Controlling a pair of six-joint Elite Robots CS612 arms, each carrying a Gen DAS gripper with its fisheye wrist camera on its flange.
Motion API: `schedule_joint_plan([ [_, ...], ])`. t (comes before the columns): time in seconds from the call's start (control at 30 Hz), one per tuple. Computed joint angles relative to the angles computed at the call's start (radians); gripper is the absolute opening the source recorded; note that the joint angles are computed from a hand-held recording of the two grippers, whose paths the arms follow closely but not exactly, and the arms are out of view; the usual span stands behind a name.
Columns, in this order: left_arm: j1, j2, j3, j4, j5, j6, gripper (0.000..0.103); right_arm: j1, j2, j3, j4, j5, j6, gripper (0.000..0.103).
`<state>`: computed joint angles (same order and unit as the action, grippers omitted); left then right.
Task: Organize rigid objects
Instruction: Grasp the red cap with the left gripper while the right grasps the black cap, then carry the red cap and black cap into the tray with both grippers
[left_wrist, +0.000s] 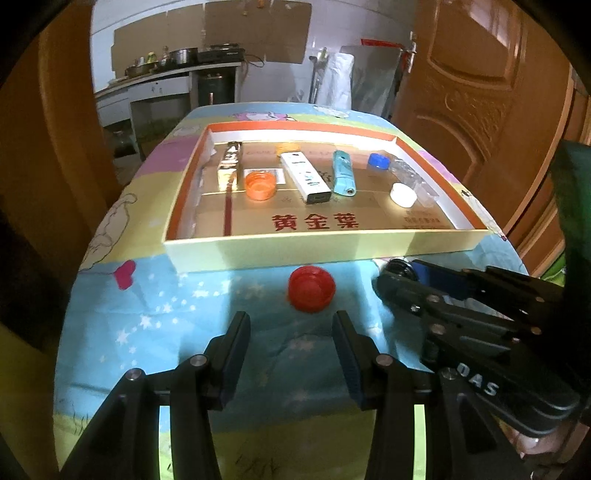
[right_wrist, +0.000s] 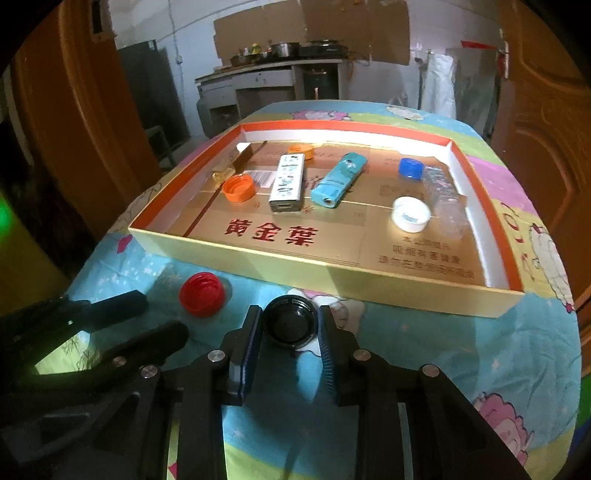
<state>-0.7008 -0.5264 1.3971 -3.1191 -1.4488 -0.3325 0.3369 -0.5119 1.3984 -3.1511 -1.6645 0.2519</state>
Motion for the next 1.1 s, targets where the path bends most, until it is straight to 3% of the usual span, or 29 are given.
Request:
schedule_joint_plan([
  [0.43, -0.006, 0.040, -0.087, 0.069, 0.024, 0.014, 0.045, -0.024, -0.037, 0.086, -0.056, 0.012, 0.077, 0.031],
  [0.47, -0.009, 0.040, -0.088, 0.074, 0.040, 0.014, 0.042, -0.024, -0.037, 0.088, -0.057, 0.012, 0.078, 0.031],
  [0.5, -0.013, 0.039, -0.087, 0.079, 0.063, 0.014, 0.030, -0.024, -0.037, 0.089, -0.058, 0.014, 0.077, 0.031],
  [1.1, -0.017, 0.002, -0.034, 0.044, 0.073, -0.025, 0.030, -0.019, -0.058, 0.120, -0.093, 0.007, 0.067, 0.031],
])
